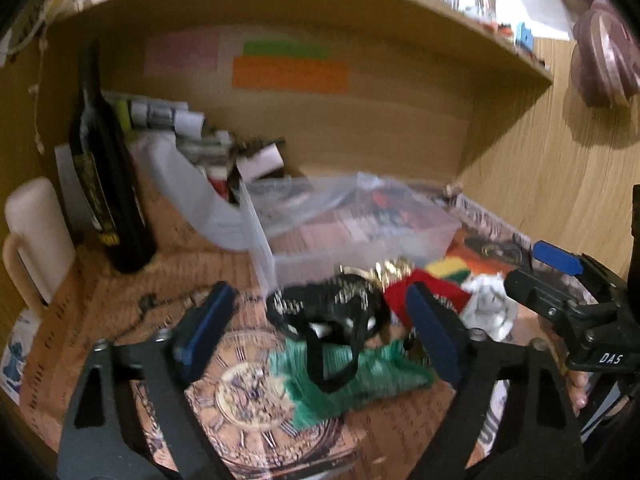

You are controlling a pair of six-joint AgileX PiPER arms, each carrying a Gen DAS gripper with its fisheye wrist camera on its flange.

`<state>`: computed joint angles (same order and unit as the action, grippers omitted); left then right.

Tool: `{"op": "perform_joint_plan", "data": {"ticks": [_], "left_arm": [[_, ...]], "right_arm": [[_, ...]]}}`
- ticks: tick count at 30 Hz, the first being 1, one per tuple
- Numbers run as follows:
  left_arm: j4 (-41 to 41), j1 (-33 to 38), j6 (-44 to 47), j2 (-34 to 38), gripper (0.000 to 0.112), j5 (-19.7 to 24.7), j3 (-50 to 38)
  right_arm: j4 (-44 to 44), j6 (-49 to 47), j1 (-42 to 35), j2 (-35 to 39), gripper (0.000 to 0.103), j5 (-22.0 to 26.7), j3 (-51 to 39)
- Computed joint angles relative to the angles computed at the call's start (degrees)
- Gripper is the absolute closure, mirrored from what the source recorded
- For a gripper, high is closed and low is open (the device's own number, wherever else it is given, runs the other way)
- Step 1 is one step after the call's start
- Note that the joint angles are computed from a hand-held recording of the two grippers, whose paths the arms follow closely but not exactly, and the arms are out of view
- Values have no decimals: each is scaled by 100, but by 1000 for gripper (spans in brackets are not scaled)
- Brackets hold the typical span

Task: Organize soft objects
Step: 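Grasp the black chain pouch with the left gripper while the right gripper grasps the silver chain bracelet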

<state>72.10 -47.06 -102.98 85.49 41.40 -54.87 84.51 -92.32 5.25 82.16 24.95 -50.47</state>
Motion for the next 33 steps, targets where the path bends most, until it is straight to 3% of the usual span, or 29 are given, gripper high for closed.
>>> {"op": "perform_joint_plan", "data": {"ticks": [10,19,24,27,33], "left_arm": [[-292,410,60,236,37,-608,57],[-384,718,353,558,37,-885,-315],[-585,1000,533,775,37,-1229,-451],[-482,1055,438,856,41,-1316,-461],[-301,1126,239,809,66,-1510,-310]], "right_arm": [[-767,601,30,303,51,532,-122],[-1457,1226,334,791,78,459,-485],[-1566,1259,460,840,91,233,-477],[-1718,1360,551,894,93,54,-512],[-1442,1058,632,915,96,-162,-450]]}}
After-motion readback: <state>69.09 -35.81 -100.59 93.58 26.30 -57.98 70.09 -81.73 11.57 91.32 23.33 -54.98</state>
